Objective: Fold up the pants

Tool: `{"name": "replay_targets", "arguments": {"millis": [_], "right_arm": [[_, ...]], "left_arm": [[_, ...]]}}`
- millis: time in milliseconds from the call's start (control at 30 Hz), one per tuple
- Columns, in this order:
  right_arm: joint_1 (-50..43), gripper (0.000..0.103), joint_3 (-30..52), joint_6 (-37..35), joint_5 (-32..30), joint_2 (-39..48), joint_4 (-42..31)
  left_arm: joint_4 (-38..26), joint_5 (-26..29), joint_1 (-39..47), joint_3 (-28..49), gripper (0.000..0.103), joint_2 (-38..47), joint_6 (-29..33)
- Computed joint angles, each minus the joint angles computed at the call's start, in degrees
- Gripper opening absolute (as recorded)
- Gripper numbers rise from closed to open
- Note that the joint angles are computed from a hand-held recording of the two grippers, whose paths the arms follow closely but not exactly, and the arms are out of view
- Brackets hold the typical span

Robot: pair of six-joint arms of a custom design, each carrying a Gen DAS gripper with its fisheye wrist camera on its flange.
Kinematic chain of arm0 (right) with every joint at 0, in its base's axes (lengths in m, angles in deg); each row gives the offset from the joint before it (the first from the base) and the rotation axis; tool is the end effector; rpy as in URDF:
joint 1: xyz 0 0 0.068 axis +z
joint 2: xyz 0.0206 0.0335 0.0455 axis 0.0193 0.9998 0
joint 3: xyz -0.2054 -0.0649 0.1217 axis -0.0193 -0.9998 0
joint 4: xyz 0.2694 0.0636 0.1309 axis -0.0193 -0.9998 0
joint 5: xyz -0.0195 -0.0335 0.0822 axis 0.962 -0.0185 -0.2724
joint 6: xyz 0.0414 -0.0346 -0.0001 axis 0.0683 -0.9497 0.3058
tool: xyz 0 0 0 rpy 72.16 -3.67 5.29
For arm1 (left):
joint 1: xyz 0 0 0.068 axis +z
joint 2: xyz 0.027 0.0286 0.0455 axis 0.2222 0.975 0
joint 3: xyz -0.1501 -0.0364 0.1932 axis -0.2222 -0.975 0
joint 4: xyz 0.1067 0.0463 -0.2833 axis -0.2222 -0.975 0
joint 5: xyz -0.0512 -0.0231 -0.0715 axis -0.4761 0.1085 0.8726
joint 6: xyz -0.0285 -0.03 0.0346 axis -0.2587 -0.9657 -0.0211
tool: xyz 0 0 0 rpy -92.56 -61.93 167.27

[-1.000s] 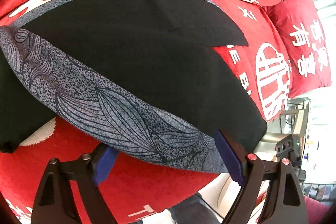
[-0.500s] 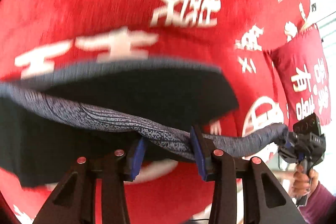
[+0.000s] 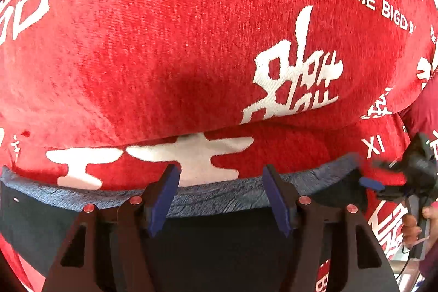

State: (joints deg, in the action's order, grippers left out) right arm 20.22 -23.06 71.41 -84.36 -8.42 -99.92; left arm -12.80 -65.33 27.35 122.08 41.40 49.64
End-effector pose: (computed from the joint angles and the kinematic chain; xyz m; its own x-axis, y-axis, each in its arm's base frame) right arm 0.1633 0.0650 0.1925 -0.4593 0.8720 0.1695 0.6275 0.1834 0.7567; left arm 0.3442 0.0752 0.2903 -0.7766 0.5150 -0.3627 0.5955 0.7881 -0.1559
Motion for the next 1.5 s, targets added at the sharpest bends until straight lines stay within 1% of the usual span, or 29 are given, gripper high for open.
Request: {"name": "replay_targets", "arguments": {"millis": [33, 100, 167, 233, 267, 333, 367, 400, 433, 467, 567, 600, 667, 733, 767, 800, 867, 900, 933, 1000, 1033, 1100, 1200, 1267, 1333, 1367, 1433, 1467, 1500], "right_arm": [[0.5, 0.082, 1.3, -0.9, 1.7, -0.2, -1.4], [3.3, 0.082, 5.8, -2.7, 6.3, 0.3, -6.7], [10.4, 0.078, 9.8, 0.2, 12.9, 0.9, -14.2], [21.6, 0.059, 10.0, 10.6, 20.3, -0.9, -19.5], [27.1, 0.056, 8.3, 17.0, 23.2, -2.8, -20.5], [36.6, 0.054, 3.1, 29.8, 27.4, -6.2, -20.3], [38.2, 0.052, -0.1, 33.1, 27.8, -8.6, -19.8], [39.5, 0.041, -2.7, 36.0, 28.9, -10.3, -18.6], [39.9, 0.01, -5.0, 37.3, 30.1, -12.5, -17.5], [38.9, 0.008, -6.1, 37.2, 29.8, -13.6, -16.9], [35.8, 0.007, -3.1, 31.3, 33.2, -13.8, -17.8], [34.3, 0.007, -1.5, 28.9, 32.3, -12.6, -18.1], [32.3, 0.007, 0.0, 26.6, 28.8, -10.8, -19.3], [29.2, 0.007, -0.8, 24.5, 21.4, -8.1, -19.4], [28.6, 0.008, -3.0, 24.5, 18.4, -9.2, -18.6], [28.5, 0.011, -3.9, 25.4, 17.6, -10.1, -18.2], [31.9, 0.025, -2.9, 29.6, 20.7, -10.8, -21.0], [33.1, 0.042, -0.1, 31.0, 20.9, -7.5, -23.6], [34.9, 0.043, 2.2, 32.4, 21.9, -4.8, -25.7], [41.9, 0.043, 5.7, 37.6, 28.3, -2.6, -28.7], [46.0, 0.043, 6.5, 40.2, 32.5, -2.6, -28.5], [49.2, 0.047, 6.3, 41.3, 35.2, -2.5, -25.5], [48.0, 0.047, 3.1, 39.4, 33.8, -2.3, -18.8], [46.6, 0.047, 0.4, 39.3, 34.6, -3.6, -16.0], [46.2, 0.047, -4.2, 41.4, 37.9, -7.0, -13.5], [44.5, 0.048, -6.6, 41.4, 38.0, -8.0, -10.5], [45.3, 0.049, -12.1, 46.5, 42.4, -13.5, -7.9], [47.2, 0.042, -13.8, 50.4, 46.4, -16.4, -8.9], [47.4, 0.008, -14.0, 51.7, 46.8, -18.4, -10.9]], "left_arm": [[-0.5, -1.0, 0.5, -0.2, 0.065, -0.4, 1.1], [-0.7, -2.5, 1.9, -2.1, 0.064, -2.1, 3.1], [-0.5, -4.3, 3.9, -5.3, 0.065, -4.7, 5.4], [0.1, -5.9, 6.1, -9.1, 0.065, -7.2, 7.6], [0.6, -6.7, 7.0, -11.0, 0.065, -8.2, 8.4], [1.4, -8.4, 7.8, -13.8, 0.065, -8.9, 8.7], [1.9, -9.1, 8.0, -14.9, 0.065, -9.1, 8.5], [3.0, -10.0, 7.8, -16.6, 0.065, -9.2, 7.8], [3.7, -10.5, 7.7, -17.5, 0.065, -9.7, 7.5], [4.6, -11.0, 7.1, -18.4, 0.065, -10.0, 6.6], [5.2, -8.7, 6.4, -18.9, 0.065, -11.2, 6.2], [6.5, -8.7, 5.9, -19.7, 0.065, -11.8, 6.1], [11.3, -10.9, 4.3, -22.9, 0.065, -12.4, 5.3], [15.0, -13.9, 2.8, -24.2, 0.081, -10.0, 2.9], [15.2, -13.7, 2.7, -23.6, 0.081, -8.8, 2.1], [14.4, -13.3, 2.6, -22.2, 0.081, -7.7, 1.2], [13.3, -12.5, 2.9, -20.3, 0.081, -8.2, 1.4], [12.8, -11.7, 3.5, -19.4, 0.081, -8.6, 2.0], [12.2, -11.2, 3.9, -18.6, 0.081, -8.6, 2.3], [10.6, -10.8, 5.6, -16.1, 0.081, -8.3, 3.3], [10.3, -10.9, 6.3, -15.3, 0.081, -8.0, 3.2], [10.1, -12.1, 7.4, -14.5, 0.081, -7.5, 2.8], [11.2, -13.9, 8.4, -14.3, 0.081, -6.6, 2.5], [11.1, -14.0, 8.9, -14.5, 0.081, -5.9, 2.7], [12.1, -13.7, 8.4, -16.7, 0.081, -7.1, 3.3], [13.3, -13.9, 7.5, -18.9, 0.081, -8.3, 3.2], [16.4, -15.4, 5.4, -23.2, 0.081, -10.2, 2.5], [18.3, -16.6, 4.6, -25.1, 0.081, -11.0, 1.9], [19.0, -17.0, 4.2, -25.8, 0.081, -11.4, 1.3]]}}
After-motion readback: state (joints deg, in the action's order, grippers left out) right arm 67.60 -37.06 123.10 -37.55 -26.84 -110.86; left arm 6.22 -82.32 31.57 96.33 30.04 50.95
